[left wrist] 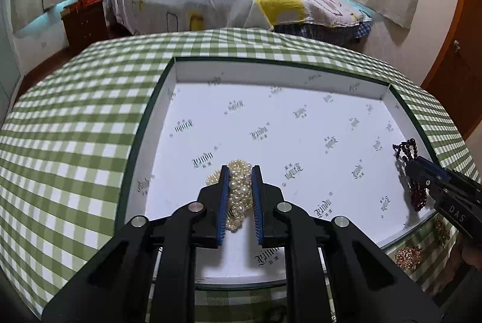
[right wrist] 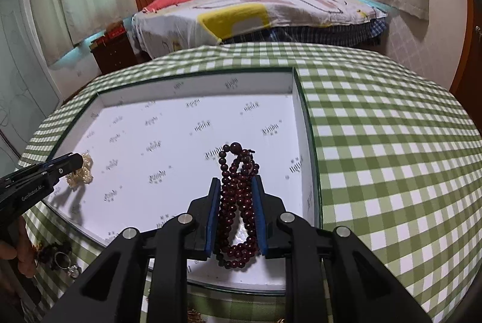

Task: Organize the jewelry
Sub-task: 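Carry the pearls and beads into the green box and open both tools, then lift both open tools out of the box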

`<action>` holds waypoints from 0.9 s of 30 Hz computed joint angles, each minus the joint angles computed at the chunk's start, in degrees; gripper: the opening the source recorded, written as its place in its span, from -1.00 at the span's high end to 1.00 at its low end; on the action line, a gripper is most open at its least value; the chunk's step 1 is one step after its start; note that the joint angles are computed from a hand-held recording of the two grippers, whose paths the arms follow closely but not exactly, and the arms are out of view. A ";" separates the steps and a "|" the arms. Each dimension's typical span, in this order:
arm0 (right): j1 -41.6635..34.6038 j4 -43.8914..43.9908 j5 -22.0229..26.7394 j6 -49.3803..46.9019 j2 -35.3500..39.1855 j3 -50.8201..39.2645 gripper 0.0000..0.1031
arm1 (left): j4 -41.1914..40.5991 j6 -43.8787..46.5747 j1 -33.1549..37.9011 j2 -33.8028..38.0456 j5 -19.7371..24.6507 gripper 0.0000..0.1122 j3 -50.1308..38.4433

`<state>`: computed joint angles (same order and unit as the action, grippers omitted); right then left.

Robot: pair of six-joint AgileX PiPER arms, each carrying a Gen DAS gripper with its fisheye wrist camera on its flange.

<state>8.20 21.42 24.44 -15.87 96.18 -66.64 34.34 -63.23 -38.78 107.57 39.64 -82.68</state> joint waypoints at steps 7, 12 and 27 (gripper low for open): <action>0.47 -0.13 -1.14 -1.08 -1.08 1.22 0.13 | 1.43 -1.65 -0.45 0.08 0.15 0.23 0.26; 0.00 3.34 -2.34 -4.42 -2.25 2.44 -0.08 | 2.76 -3.56 -0.96 -0.30 -0.04 0.00 1.08; -0.27 7.06 -7.00 -8.75 -14.23 12.61 -0.26 | 19.24 -19.57 -8.97 -9.00 6.47 -0.25 8.82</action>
